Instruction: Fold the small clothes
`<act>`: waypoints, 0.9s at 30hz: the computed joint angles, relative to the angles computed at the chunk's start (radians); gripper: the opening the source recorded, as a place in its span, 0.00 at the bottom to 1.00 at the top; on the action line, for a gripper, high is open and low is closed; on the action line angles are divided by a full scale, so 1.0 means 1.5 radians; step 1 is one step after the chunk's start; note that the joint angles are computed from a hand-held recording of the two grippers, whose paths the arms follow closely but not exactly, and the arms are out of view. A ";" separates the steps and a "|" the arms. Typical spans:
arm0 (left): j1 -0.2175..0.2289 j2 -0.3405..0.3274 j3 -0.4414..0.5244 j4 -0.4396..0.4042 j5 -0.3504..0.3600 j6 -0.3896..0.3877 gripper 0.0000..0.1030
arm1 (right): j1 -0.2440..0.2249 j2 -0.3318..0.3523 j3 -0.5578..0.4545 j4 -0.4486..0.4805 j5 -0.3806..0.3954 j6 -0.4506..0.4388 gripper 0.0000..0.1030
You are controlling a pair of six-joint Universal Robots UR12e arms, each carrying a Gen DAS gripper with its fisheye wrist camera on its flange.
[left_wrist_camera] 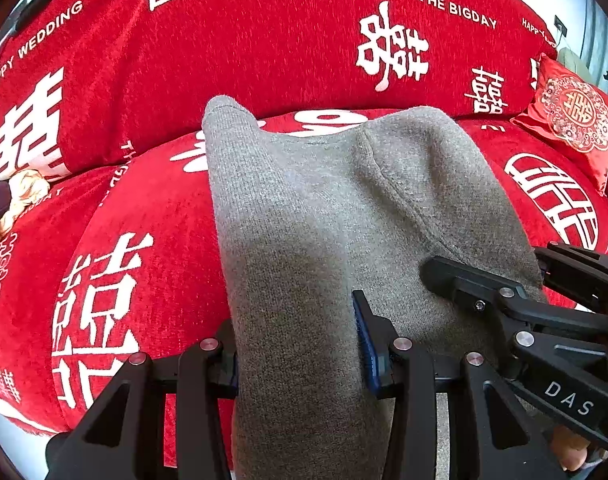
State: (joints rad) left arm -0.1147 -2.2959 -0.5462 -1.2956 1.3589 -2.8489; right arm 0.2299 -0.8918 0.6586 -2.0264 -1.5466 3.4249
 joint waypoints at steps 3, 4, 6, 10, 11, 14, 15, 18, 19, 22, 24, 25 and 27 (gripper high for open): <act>0.000 -0.007 0.011 -0.013 -0.001 0.000 0.44 | -0.002 0.004 -0.003 0.005 0.007 0.001 0.33; 0.000 -0.009 0.012 -0.015 -0.001 0.000 0.44 | -0.003 0.005 -0.004 0.007 0.010 0.002 0.33; 0.000 -0.013 0.018 -0.020 -0.002 -0.001 0.44 | -0.004 0.008 -0.007 0.009 0.012 0.002 0.33; 0.000 -0.029 0.046 -0.036 -0.001 -0.003 0.44 | -0.007 0.018 -0.023 0.017 0.015 -0.001 0.33; -0.001 -0.034 0.055 -0.041 -0.001 -0.003 0.44 | -0.007 0.019 -0.025 0.018 0.015 0.001 0.33; -0.002 -0.050 0.086 -0.053 0.000 -0.004 0.44 | -0.010 0.027 -0.039 0.021 0.015 0.002 0.33; -0.003 -0.058 0.099 -0.058 0.000 -0.003 0.44 | -0.011 0.030 -0.045 0.022 0.014 0.003 0.33; -0.004 -0.082 0.143 -0.078 0.001 0.000 0.44 | -0.013 0.040 -0.062 0.031 0.014 0.008 0.33; -0.005 -0.090 0.156 -0.086 0.001 0.000 0.44 | -0.014 0.045 -0.069 0.036 0.015 0.008 0.33; -0.005 -0.115 0.200 -0.112 -0.001 0.002 0.44 | -0.017 0.053 -0.082 0.047 0.018 0.010 0.33; -0.005 -0.128 0.223 -0.129 -0.003 0.002 0.44 | -0.019 0.058 -0.087 0.054 0.023 0.010 0.33; -0.004 -0.133 0.229 -0.134 -0.004 0.002 0.44 | -0.020 0.058 -0.087 0.055 0.024 0.011 0.33; -0.003 -0.135 0.230 -0.136 -0.011 -0.001 0.44 | -0.022 0.060 -0.086 0.055 0.030 0.013 0.33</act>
State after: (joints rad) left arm -0.1185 -2.4981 -0.2014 -1.4990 1.3432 -2.8498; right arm 0.1966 -0.8017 0.5303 -1.9438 -1.5021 3.4441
